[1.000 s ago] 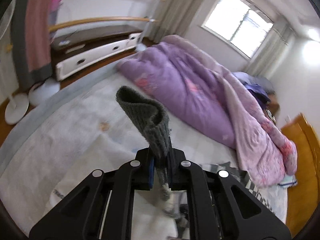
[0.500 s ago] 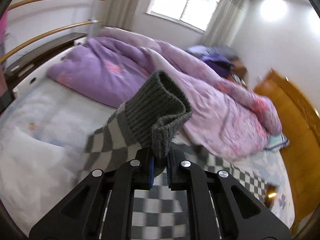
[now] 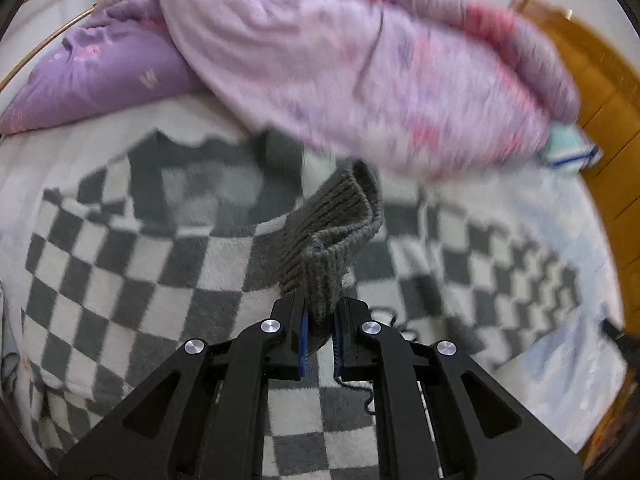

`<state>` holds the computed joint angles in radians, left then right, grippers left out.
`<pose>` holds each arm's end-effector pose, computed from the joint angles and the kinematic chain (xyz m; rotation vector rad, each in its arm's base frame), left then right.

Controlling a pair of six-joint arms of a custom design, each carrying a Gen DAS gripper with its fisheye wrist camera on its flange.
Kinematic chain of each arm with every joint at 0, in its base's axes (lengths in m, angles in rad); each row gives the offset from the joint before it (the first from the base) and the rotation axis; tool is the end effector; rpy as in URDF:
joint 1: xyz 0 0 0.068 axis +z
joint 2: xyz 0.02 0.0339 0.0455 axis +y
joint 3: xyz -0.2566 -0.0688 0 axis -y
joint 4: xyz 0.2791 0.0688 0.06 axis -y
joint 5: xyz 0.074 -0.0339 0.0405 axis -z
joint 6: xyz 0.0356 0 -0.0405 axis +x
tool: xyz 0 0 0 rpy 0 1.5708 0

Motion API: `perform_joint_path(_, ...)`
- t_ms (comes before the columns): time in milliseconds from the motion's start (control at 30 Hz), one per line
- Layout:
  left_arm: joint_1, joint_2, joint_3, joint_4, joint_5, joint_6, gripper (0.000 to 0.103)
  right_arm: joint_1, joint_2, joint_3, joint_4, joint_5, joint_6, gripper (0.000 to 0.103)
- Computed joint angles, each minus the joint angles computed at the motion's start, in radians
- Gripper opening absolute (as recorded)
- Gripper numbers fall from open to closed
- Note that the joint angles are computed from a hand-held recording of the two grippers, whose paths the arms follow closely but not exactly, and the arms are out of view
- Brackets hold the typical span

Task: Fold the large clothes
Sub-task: 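Carry the sleeve across the cardigan body with the left gripper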

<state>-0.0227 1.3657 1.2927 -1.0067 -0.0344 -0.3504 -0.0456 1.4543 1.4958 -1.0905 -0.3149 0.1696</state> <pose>0.3021 -0.0056 0.3076 -0.4438 2.6143 -0.0784 0.3205 -0.0036 0.3464 0.1700 2.6017 0.4559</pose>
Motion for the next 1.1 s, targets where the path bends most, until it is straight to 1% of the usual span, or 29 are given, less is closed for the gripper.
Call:
perform_joint_path(100, -0.043, 0.036, -0.033, 0.004, -0.030, -0.026, 0.011, -0.095, 0.035, -0.058, 0.061, -0.040, 0.020, 0.007)
perform_joint_path(167, -0.048, 0.058, -0.046, 0.010, 0.020, -0.042, 0.024, -0.144, 0.056, -0.095, 0.099, -0.077, 0.047, 0.010)
perform_joint_path(200, -0.052, 0.064, -0.051, 0.010, 0.044, -0.047, 0.028, -0.160, 0.078, -0.109, 0.118, -0.099, 0.064, 0.013)
perform_joint_path(233, -0.059, 0.057, -0.057, 0.014, 0.066, -0.042, 0.037, -0.167, 0.100, -0.114, 0.129, -0.107, 0.078, 0.017)
perform_joint_path(267, -0.065, 0.041, -0.056, 0.012, 0.080, -0.038, 0.053, -0.175, 0.111, -0.132, 0.150, -0.117, 0.093, 0.017)
perform_joint_path(333, -0.072, -0.031, -0.086, 0.047, 0.116, -0.025, 0.063, -0.201, 0.133, -0.182, 0.217, -0.171, 0.163, 0.017)
perform_joint_path(400, -0.060, -0.085, -0.109, 0.070, 0.129, -0.019, 0.069, -0.234, 0.142, -0.234, 0.301, -0.225, 0.279, 0.018)
perform_joint_path(433, -0.038, -0.114, -0.122, 0.065, 0.113, -0.023, 0.073, -0.259, 0.135, -0.285, 0.385, -0.287, 0.363, 0.020)
perform_joint_path(467, -0.036, -0.117, -0.122, 0.055, 0.089, -0.037, 0.073, -0.270, 0.136, -0.311, 0.436, -0.315, 0.406, 0.026)
perform_joint_path(533, 0.007, -0.113, -0.132, 0.018, 0.040, -0.034, 0.073, -0.266, 0.141, -0.339, 0.506, -0.327, 0.435, 0.029)
perform_joint_path(600, 0.060, -0.088, -0.151, -0.013, -0.008, -0.011, 0.073, -0.257, 0.151, -0.359, 0.561, -0.340, 0.471, 0.030)
perform_joint_path(700, 0.131, -0.055, -0.177, -0.052, -0.030, 0.015, 0.073, -0.246, 0.153, -0.360, 0.573, -0.302, 0.509, 0.029)
perform_joint_path(733, 0.153, -0.060, -0.188, -0.046, -0.051, 0.026, 0.073, -0.235, 0.120, -0.366, 0.558, -0.266, 0.534, 0.030)
perform_joint_path(800, 0.194, -0.081, -0.210, -0.022, -0.034, 0.057, 0.073, -0.230, 0.068, -0.392, 0.564, -0.227, 0.586, 0.031)
perform_joint_path(833, 0.211, -0.073, -0.214, -0.025, -0.033, 0.070, 0.073, -0.222, 0.039, -0.403, 0.554, -0.173, 0.615, 0.036)
perform_joint_path(867, 0.227, -0.063, -0.219, -0.027, -0.029, 0.078, 0.073, -0.219, 0.033, -0.405, 0.548, -0.141, 0.624, 0.047)
perform_joint_path(900, 0.238, -0.059, -0.229, -0.022, -0.019, 0.084, 0.073, -0.211, 0.051, -0.391, 0.528, -0.126, 0.619, 0.049)
perform_joint_path(933, 0.254, -0.053, -0.243, -0.013, 0.000, 0.103, 0.073, -0.197, 0.071, -0.368, 0.493, -0.089, 0.606, 0.049)
perform_joint_path(967, 0.254, -0.051, -0.251, -0.003, 0.003, 0.114, 0.073, -0.187, 0.070, -0.376, 0.514, -0.074, 0.607, 0.049)
perform_joint_path(1000, 0.254, -0.047, -0.258, 0.005, 0.008, 0.143, 0.073, -0.183, 0.076, -0.385, 0.545, -0.091, 0.606, 0.049)
perform_joint_path(1067, 0.257, -0.037, -0.249, -0.001, 0.019, 0.181, 0.073, -0.175, 0.160, -0.371, 0.604, -0.234, 0.577, 0.049)
perform_joint_path(1100, 0.277, -0.032, -0.238, -0.012, 0.047, 0.206, 0.073, -0.156, 0.172, -0.343, 0.566, -0.186, 0.514, 0.038)
